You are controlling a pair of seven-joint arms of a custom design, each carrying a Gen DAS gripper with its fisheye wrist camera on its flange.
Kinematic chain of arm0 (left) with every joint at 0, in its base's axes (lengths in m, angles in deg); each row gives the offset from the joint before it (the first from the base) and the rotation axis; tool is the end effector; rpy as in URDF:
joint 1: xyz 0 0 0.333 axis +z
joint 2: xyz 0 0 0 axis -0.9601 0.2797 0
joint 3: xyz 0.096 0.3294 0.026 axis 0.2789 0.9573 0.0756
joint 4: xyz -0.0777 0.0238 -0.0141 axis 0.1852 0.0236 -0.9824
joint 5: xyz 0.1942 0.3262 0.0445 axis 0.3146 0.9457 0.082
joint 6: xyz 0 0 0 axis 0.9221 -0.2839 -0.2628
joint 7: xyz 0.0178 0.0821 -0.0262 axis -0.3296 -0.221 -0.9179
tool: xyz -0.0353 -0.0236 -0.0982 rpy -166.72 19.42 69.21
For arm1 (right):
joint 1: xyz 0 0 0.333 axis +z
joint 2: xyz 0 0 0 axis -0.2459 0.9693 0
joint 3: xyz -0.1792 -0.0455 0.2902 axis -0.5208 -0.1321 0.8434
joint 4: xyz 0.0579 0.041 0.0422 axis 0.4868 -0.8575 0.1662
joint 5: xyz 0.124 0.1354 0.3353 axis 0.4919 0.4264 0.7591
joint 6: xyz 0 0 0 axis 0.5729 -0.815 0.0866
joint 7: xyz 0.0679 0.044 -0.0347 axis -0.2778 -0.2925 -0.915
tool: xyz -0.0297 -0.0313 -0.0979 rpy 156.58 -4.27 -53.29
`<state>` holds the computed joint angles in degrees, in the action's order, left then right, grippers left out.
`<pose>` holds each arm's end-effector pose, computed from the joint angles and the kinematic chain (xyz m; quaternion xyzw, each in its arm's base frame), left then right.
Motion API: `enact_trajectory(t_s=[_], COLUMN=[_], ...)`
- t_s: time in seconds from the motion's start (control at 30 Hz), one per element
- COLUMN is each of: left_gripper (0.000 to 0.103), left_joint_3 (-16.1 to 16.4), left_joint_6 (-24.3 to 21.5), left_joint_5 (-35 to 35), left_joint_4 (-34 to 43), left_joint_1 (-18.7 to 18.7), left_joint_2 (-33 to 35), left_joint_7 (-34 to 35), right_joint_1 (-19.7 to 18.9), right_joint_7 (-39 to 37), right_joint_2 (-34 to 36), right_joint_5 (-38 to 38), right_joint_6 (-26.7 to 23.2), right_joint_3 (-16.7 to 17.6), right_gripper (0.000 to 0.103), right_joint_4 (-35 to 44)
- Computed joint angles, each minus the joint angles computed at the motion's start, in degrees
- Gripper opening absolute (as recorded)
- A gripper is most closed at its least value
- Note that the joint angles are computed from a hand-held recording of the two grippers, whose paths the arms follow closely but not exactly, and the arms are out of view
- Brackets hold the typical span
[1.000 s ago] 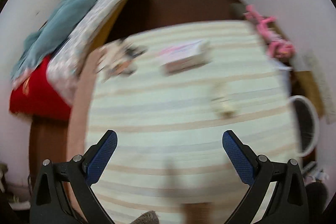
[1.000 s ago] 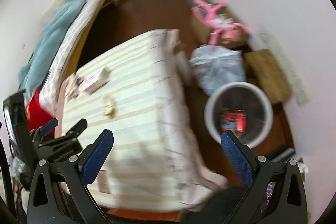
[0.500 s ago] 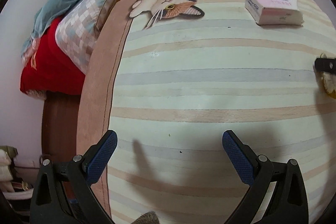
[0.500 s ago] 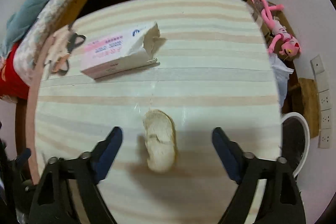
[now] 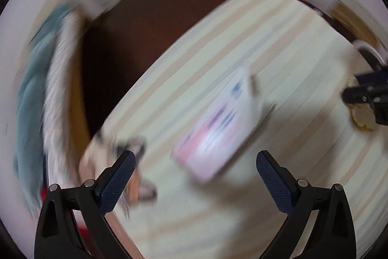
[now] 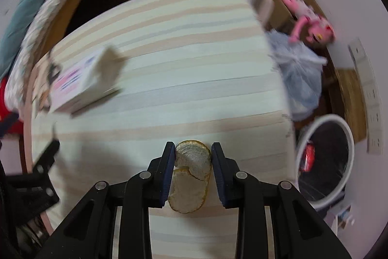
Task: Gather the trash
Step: 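Grasp the white toothpaste box with left tool while right tool grasps bread crust, then carry box and crust over the wastebasket and open both tools to drop them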
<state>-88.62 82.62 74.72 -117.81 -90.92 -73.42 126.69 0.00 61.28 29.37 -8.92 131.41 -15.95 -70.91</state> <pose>0.5595 -0.2673 0.4226 -0.1059 0.9749 -0.0773 0.1798 0.4578 0.1345 0.3650 -0.4069 0.9094 -0.0206 0.0838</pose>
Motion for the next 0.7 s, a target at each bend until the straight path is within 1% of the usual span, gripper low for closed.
enact_trajectory(t_s=[0.03,0.07,0.1,0.13,0.17,0.2,0.23,0.27,0.3,0.37,0.43,0.47,0.5,0.53,0.57,0.63,0.7], left_gripper=[0.102,0.102,0.102,0.102,0.101,0.101,0.095,0.072,0.057,0.047,0.047,0.047,0.047,0.047,0.047,0.047,0.047], left_joint_3=[-0.3,-0.78,-0.8,-0.51,-0.16,0.03,-0.22,-0.74,-1.07,-0.13,0.9,1.7,2.71,2.56,2.41,2.37,2.19], left_joint_6=[-3.81,-8.54,-11.61,-12.49,-12.63,-13.19,-14.11,-15.68,-17.42,-17.04,-16.18,-16.19,-17.42,-18.3,-18.08,-15.49,-12.66], left_joint_5=[-1.5,-2.23,-2.19,-1.59,-0.94,-1.21,-2.89,-5.48,-8.1,-8.98,-8.53,-7.49,-7.0,-8.15,-10.25,-11.18,-12.1], left_joint_4=[2.25,5.07,7.34,8.4,8.96,9.74,10.34,11.16,12.0,11.41,9.96,9.71,9.53,9.3,8.26,5.05,1.8], left_joint_1=[-0.31,-0.3,-0.62,-1.08,-1.48,-1.53,-1.04,-0.24,0.48,0.49,0.28,0.01,-0.16,0.52,1.63,2.93,4.15], left_joint_2=[1.31,3.05,4.71,5.69,6.39,7.11,7.28,7.41,7.41,6.71,5.73,5.59,5.15,4.71,3.81,1.67,-0.17], left_joint_7=[3.11,4.68,5.02,4.64,4.09,3.65,3.88,4.62,4.69,1.29,-3.45,-6.93,-12.35,-14.63,-16.81,-20.19,-22.78], right_joint_1=[-0.24,-0.47,-0.65,-0.79,-0.93,-1.14,-1.29,-1.29,-1.24,-1.17,-1.11,-1.09,-0.95,-0.76,-0.74,-0.73,-0.55], right_joint_7=[-2.12,-4.0,-5.71,-6.8,-7.35,-6.83,-6.49,-6.59,-6.9,-7.18,-5.18,-4.16,-3.71,-3.05,-1.99,1.08,3.82], right_joint_2=[-0.28,-0.26,-0.19,-0.03,-0.11,-0.61,-0.82,-1.23,-1.1,-1.29,-1.11,-0.77,-0.44,-0.18,0.15,0.73,1.46], right_joint_5=[1.74,3.52,5.29,6.51,7.6,7.65,7.48,7.79,8.18,8.12,5.58,4.32,3.71,3.15,1.64,-2.95,-6.88], right_joint_6=[0.52,0.26,-0.17,-0.27,-0.04,0.24,0.64,1.75,2.18,3.75,4.35,4.64,5.18,5.1,4.8,3.6,0.99], right_joint_3=[-0.58,-1.08,-1.44,-1.56,-1.59,-1.53,-1.53,-1.53,-1.6,-1.54,-1.01,-0.82,-0.66,-0.44,-0.23,0.3,0.76], right_gripper=[0.033,0.033,0.034,0.039,0.051,0.058,0.064,0.064,0.064,0.064,0.064,0.064,0.064,0.064,0.064,0.064,0.062], right_joint_4=[-0.26,-0.09,0.13,0.34,0.17,-0.29,-0.43,-1.04,-0.94,-1.67,-1.4,-1.31,-1.3,-1.01,-0.7,0.18,1.74])
